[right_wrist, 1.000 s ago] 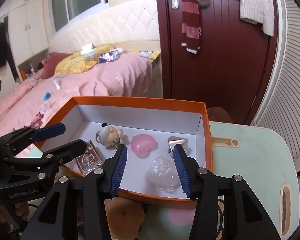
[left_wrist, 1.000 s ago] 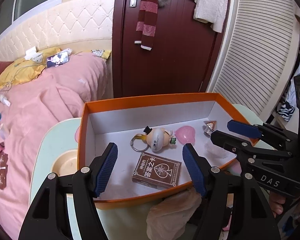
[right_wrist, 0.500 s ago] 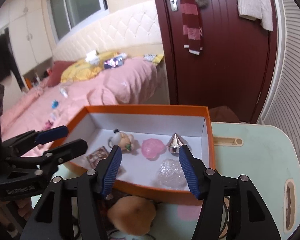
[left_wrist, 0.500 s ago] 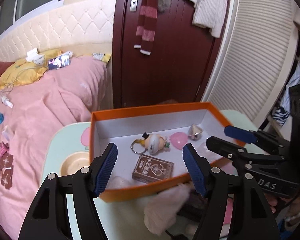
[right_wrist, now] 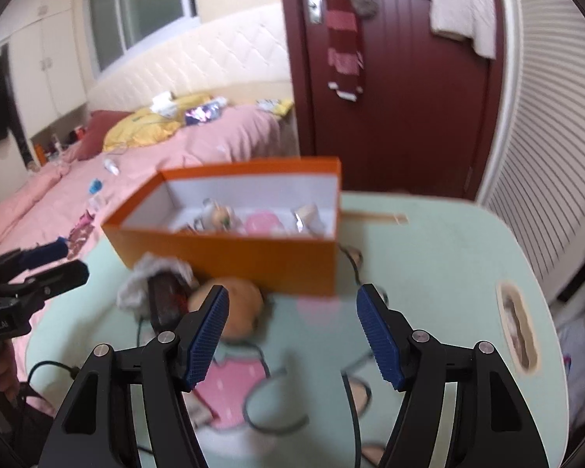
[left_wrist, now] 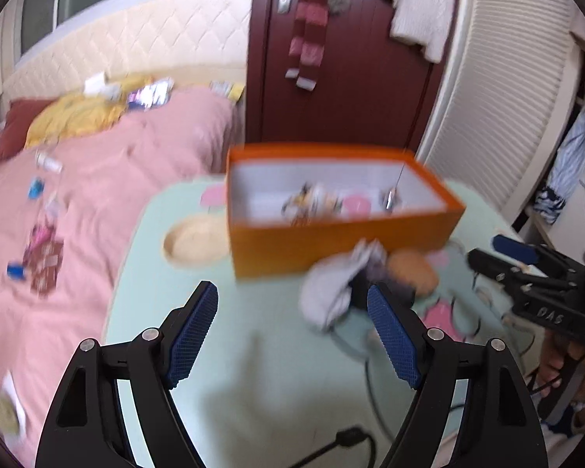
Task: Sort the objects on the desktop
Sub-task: 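Withdraw both open grippers from the box back over the table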
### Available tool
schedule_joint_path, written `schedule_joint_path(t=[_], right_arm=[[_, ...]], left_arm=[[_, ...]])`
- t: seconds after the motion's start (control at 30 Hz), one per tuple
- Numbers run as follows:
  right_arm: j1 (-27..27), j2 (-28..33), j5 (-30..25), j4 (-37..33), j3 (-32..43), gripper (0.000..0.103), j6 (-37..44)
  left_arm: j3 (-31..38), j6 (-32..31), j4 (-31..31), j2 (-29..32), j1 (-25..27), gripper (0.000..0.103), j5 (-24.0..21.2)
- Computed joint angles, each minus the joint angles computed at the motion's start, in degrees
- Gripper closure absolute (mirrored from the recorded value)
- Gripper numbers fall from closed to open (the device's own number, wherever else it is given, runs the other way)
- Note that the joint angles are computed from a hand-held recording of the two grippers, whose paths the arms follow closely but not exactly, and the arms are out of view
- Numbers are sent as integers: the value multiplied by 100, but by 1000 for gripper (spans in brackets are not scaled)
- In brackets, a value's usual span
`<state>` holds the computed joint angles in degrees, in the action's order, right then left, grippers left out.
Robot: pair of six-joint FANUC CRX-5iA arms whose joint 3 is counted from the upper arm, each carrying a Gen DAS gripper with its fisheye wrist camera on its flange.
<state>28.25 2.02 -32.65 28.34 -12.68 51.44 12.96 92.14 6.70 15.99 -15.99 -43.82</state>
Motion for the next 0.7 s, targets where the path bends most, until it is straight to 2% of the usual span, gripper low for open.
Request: schedule_joint_path(t=[0.17, 0.23, 0.3, 0.37, 0.43, 0.47, 0.57, 0.7], right_arm=[[137, -53, -390, 255, -353, 35, -439], [158, -9, -541, 203, -318, 34, -436], [177, 48, -708, 163, -232, 18, -390], [214, 117, -838, 354, -221, 14, -471], [242, 124, -854, 379, -244, 8, -455], [242, 121, -854, 354, -244, 5, -421], [232, 133, -864, 323, -246, 1, -394], [235, 136, -887, 312, -236, 1, -394]], left_arm=[[-111, 269, 245, 164, 98, 23, -478], [-183, 408, -57, 116, 17, 19, -277], [54, 712, -749, 213, -188, 15, -343], [269, 716, -1029, 311, -319, 6, -573], [241, 636, -936, 314, -325, 0, -558], [180, 682, -976, 279, -341, 0, -472], [112, 747, -1030, 236, -367, 0, -384], [116, 710, -999, 252, -349, 0, -367]])
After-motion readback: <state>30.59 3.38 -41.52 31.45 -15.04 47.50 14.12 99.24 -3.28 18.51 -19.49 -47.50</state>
